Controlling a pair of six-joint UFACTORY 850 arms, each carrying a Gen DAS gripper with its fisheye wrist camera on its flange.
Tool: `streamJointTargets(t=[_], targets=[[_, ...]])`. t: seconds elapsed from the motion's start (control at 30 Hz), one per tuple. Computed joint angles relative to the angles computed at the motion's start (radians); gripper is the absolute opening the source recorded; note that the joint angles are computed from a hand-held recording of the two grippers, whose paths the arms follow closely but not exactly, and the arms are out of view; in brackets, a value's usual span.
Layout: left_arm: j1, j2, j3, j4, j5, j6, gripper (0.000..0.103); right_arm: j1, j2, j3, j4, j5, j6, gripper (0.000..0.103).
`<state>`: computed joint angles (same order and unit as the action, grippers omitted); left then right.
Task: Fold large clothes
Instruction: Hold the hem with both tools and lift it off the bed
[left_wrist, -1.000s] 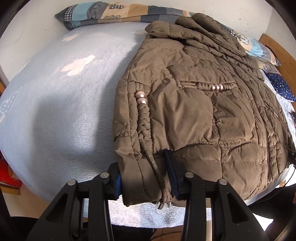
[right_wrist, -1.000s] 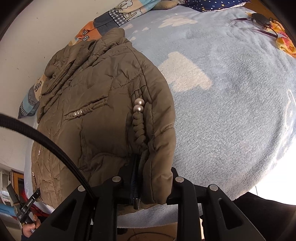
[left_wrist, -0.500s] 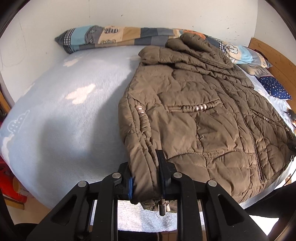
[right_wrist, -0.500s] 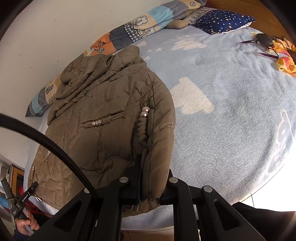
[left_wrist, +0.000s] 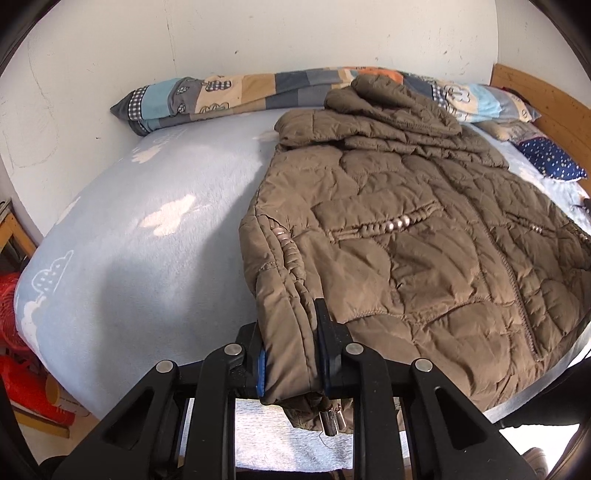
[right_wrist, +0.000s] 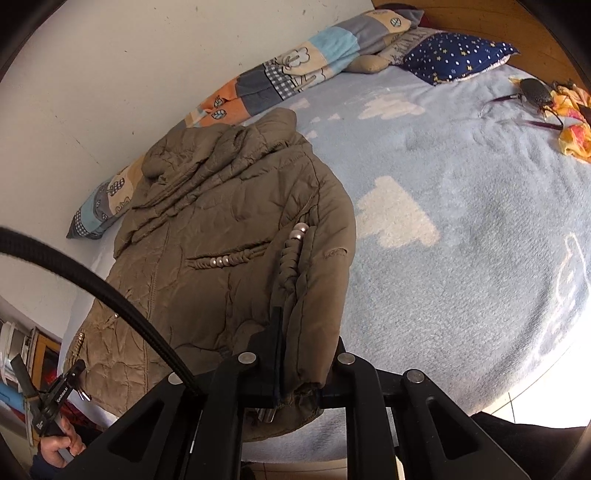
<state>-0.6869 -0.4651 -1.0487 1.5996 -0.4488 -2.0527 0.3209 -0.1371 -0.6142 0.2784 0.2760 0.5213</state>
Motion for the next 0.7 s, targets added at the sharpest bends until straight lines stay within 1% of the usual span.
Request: streamJointTargets(t=[0.07,0.13,0.2,0.23,0.27,0.3,0.33,0.4,0.43,0.47,0.5,0.53,0.63,0.7], targets=[[0.002,-0.024,-0.021,-0.092,0.001,0.093,0.021,-0.013,-0.013,0.0,-0.068,-0.012,0.088,0.014],[0.006,-0.044,-0.037,-0.159,0.006,0.161,0.022,-0.032,-0.033,-0.007,-0.182,-0.026,0.21,0.018],[0.009,-0.056,-0.046,-0.192,0.013,0.189,0.023,-0.045,-0.054,-0.014,-0.298,-0.04,0.337,0.021],[0.01,-0.061,-0.049,-0.2,0.015,0.196,0.025,-0.052,-0.062,-0.014,-0.364,-0.037,0.413,0.022],[0.01,-0.066,-0.054,-0.213,0.015,0.21,0.029,-0.058,-0.068,-0.013,-0.417,-0.033,0.474,0.023],[0.008,-0.075,-0.061,-0.236,0.013,0.236,0.033,-0.061,-0.072,-0.014,-0.457,-0.032,0.519,0.029],[0.007,-0.081,-0.067,-0.251,0.009,0.255,0.034,-0.062,-0.079,-0.019,-0.491,-0.035,0.555,0.036],[0.0,-0.085,-0.07,-0.244,-0.006,0.257,0.034,-0.062,-0.097,-0.031,-0.575,-0.043,0.632,0.04],[0.001,-0.081,-0.065,-0.225,0.001,0.242,0.028,-0.06,-0.104,-0.038,-0.57,-0.05,0.626,0.04],[0.0,-0.076,-0.061,-0.205,0.003,0.224,0.025,-0.057,-0.107,-0.042,-0.563,-0.054,0.615,0.04],[-0.001,-0.071,-0.056,-0.188,0.003,0.206,0.023,-0.054,-0.108,-0.043,-0.547,-0.054,0.591,0.027],[-0.002,-0.066,-0.052,-0.172,0.0,0.189,0.021,-0.048,-0.104,-0.043,-0.489,-0.057,0.527,0.018],[-0.005,-0.058,-0.044,-0.135,-0.01,0.153,0.019,-0.03,-0.088,-0.04,-0.308,-0.067,0.326,0.014],[-0.013,-0.054,-0.041,-0.116,-0.028,0.138,0.019,-0.026,-0.084,-0.038,-0.268,-0.065,0.282,0.014]])
